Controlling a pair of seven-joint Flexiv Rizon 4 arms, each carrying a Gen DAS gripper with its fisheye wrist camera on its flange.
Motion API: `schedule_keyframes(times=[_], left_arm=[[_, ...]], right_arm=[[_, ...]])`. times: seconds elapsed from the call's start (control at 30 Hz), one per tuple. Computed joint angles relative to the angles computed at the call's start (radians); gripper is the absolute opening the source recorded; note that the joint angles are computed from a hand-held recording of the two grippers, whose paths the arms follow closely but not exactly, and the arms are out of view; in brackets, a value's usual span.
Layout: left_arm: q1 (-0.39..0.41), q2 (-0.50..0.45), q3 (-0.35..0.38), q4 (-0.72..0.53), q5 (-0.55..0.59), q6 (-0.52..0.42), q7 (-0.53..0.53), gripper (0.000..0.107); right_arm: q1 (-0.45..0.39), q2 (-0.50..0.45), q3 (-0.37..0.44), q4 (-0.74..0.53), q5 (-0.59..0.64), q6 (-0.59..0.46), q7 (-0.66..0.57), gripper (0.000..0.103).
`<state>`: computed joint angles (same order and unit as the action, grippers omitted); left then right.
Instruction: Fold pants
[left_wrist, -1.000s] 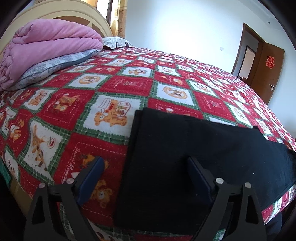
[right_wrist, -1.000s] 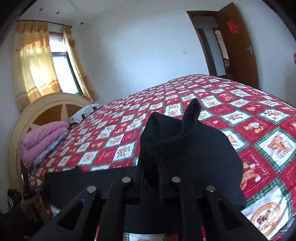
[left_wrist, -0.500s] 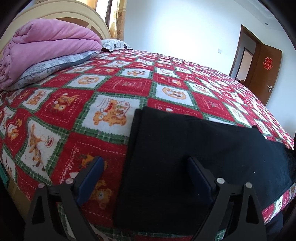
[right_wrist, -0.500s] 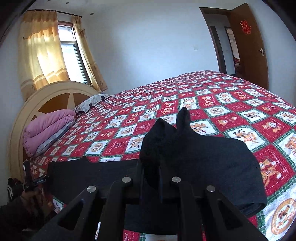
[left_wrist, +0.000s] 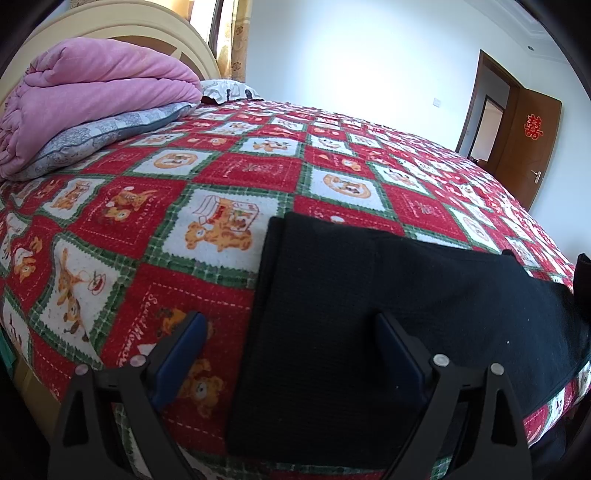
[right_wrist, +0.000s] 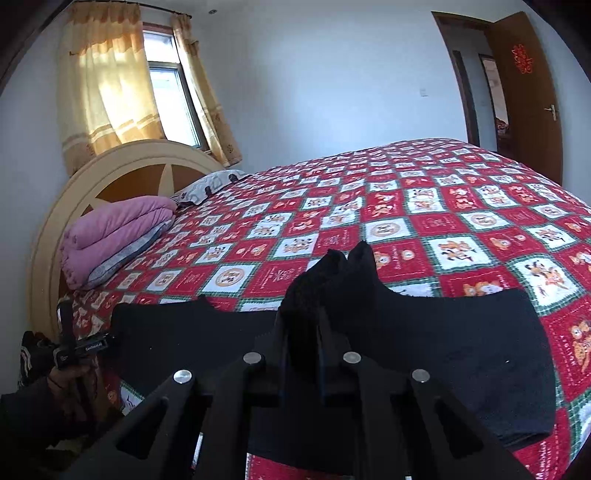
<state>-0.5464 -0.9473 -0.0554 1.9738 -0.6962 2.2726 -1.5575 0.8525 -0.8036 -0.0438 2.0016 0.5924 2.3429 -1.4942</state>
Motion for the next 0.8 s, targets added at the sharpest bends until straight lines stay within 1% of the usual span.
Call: schedule_keyframes(times=[0.13, 0.5, 0.67, 0.8], left_arm=[[0.000, 0.000, 0.000, 0.000, 0.001, 0.000, -0.001, 0.094], [0.000, -0.002, 0.001, 0.000, 0.004, 0.003, -0.003, 0.094], [-0.003, -0.003, 0.002, -0.004, 0.000, 0.002, 0.000, 0.095], [-0.001, -0.003, 0.001, -0.004, 0.000, 0.003, 0.000, 0.095]], right_arm=[[0.018, -0.015, -0.008, -0.025, 0.004, -0.025, -0.004, 0.012], [0.062, -0.061, -0.038, -0.081, -0.040, -0.107, 0.020, 0.012], [0.092, -0.075, -0.069, -0.079, -0.053, -0.133, 0.034, 0.012], [0.136, -0.091, -0.115, -0.085, -0.042, -0.153, 0.032, 0.012]])
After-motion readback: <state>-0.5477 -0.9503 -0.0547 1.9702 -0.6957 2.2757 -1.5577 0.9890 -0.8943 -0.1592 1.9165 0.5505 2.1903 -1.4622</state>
